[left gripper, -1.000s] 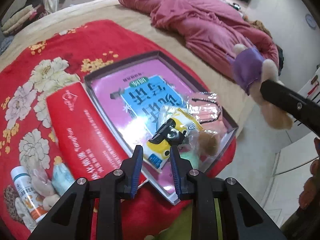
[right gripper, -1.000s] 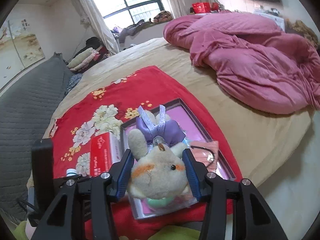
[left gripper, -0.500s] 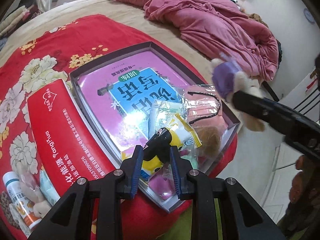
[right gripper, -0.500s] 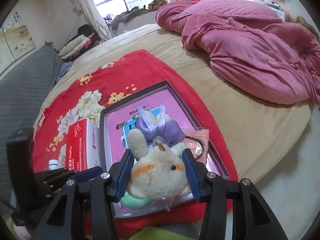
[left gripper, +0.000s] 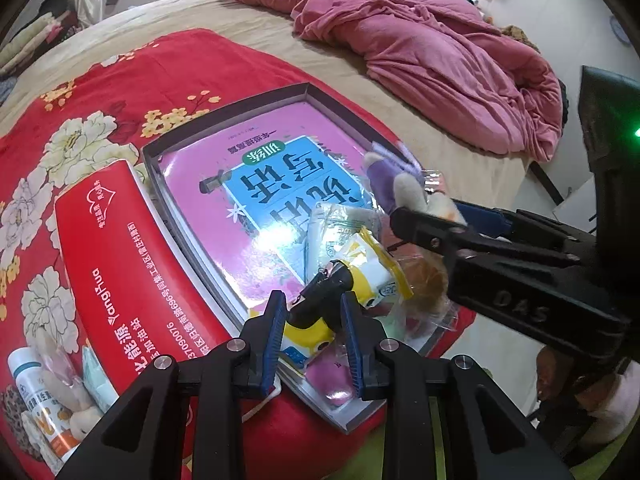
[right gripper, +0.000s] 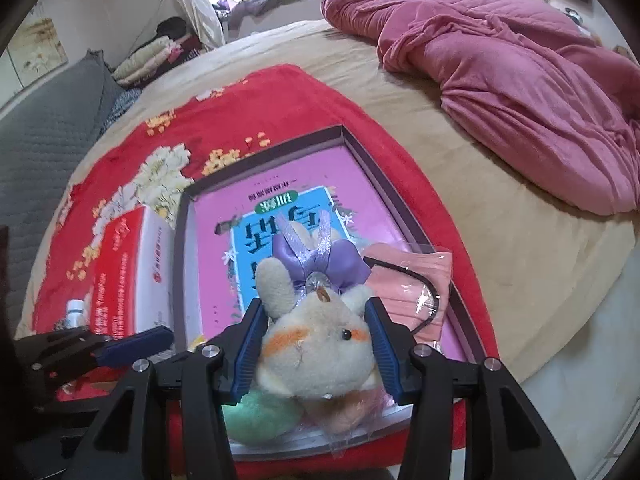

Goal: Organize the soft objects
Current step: 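Lower the snack packet with the left tool while the right tool lowers the bunny, then open both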

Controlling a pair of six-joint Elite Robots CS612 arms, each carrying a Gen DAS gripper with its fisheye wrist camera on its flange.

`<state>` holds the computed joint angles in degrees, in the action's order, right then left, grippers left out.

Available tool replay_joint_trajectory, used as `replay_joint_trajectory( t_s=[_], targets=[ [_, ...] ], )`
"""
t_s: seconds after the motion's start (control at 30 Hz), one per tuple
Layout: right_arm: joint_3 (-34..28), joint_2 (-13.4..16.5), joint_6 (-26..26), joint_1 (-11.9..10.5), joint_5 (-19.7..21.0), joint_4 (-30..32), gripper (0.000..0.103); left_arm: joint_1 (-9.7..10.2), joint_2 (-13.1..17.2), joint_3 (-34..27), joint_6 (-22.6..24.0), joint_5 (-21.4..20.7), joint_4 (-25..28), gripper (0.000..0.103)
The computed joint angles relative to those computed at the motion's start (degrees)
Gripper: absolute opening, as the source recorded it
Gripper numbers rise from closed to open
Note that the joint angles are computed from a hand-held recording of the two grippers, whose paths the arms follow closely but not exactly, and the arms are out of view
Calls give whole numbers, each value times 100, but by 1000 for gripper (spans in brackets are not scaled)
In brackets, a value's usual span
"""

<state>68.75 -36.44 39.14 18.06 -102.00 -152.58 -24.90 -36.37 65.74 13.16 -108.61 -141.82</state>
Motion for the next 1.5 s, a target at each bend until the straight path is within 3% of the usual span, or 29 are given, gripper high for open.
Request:
replay_joint_trajectory(
  t_s=[0.47,0.7,1.43,1.5],
  targets=[
    [-296,234,-63,-50,19,400,52,-6,54,-51,-56,52,36,32],
    [-403,293,-68,-81,120,532,53,1,51,-56,-47,4,38,42],
    [-242,124,40,-29,-196,305,69,20,-43,48,-41,-15,-119,58],
    [-189,86,81,-24,-247,237,71,22,-57,69,-35,-16,-154,65]
  ],
)
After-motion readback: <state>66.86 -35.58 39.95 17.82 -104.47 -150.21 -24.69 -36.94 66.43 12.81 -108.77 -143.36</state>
